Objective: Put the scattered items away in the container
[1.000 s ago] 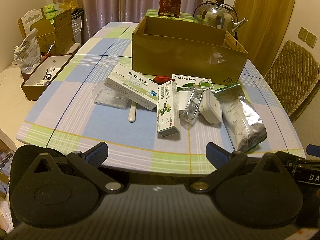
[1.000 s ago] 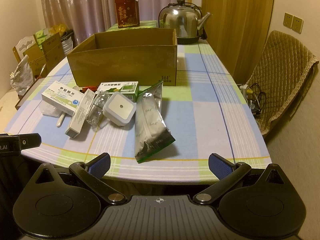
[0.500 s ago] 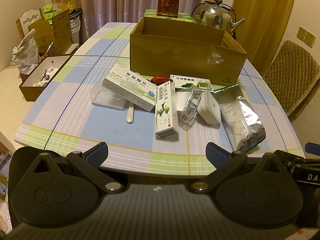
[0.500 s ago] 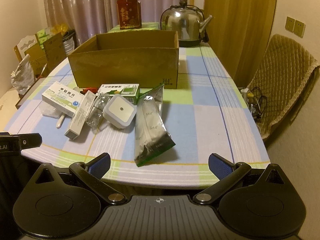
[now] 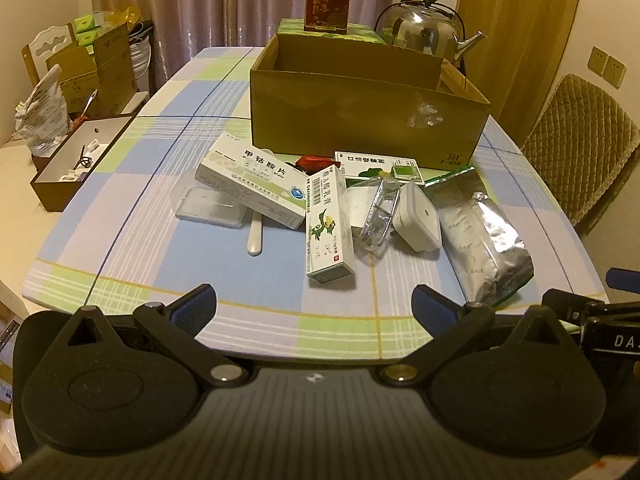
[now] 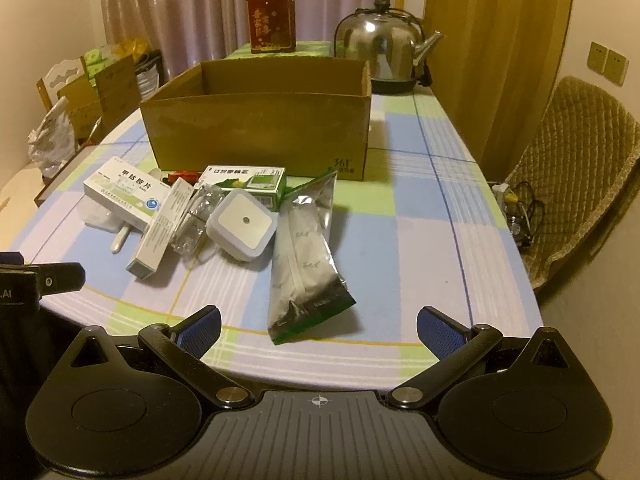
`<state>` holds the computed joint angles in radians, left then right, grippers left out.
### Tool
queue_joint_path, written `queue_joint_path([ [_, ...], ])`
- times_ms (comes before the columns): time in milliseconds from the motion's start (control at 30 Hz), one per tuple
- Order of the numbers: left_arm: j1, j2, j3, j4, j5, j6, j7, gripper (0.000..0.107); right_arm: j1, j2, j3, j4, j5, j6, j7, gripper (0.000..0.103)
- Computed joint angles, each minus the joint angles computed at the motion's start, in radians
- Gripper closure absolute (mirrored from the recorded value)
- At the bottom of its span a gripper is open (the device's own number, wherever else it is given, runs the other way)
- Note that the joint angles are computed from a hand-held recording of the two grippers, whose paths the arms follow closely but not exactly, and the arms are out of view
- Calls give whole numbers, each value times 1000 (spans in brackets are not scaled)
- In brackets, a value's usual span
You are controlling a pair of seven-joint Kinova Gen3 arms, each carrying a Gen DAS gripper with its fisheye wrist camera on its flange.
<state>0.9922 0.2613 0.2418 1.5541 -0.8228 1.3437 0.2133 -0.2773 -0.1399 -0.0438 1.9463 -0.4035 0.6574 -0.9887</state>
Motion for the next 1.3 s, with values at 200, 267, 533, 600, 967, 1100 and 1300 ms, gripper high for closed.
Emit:
queue_joint_path([
  [200, -37, -17, -4, 35, 12, -69, -35, 5, -2, 19, -5, -2, -6, -13, 7, 2],
  [267, -54, -26, -5, 52, 17, -100, -45, 5, 0, 26, -13, 0, 2, -29, -13, 2],
  [533, -127, -44, -17, 98, 39, -192, -104, 6, -4, 67, -24, -20, 12, -48, 2, 2],
  [600, -146, -48, -20, 112, 43, -220, -117, 6, -2, 80, -28, -29, 10, -51, 3, 2],
  [967, -262, -48, -55, 153, 108, -403, -239, 20, 11, 157, -59, -82, -9, -67, 24, 2],
  [1100, -300, -45, -72, 170, 142, -485, -276, 33, 20, 185, -72, -100, -26, -70, 54, 2],
  [1300, -329, -32, -97, 181, 183, -558, -324, 38, 32, 218, -89, -119, -37, -73, 63, 6],
])
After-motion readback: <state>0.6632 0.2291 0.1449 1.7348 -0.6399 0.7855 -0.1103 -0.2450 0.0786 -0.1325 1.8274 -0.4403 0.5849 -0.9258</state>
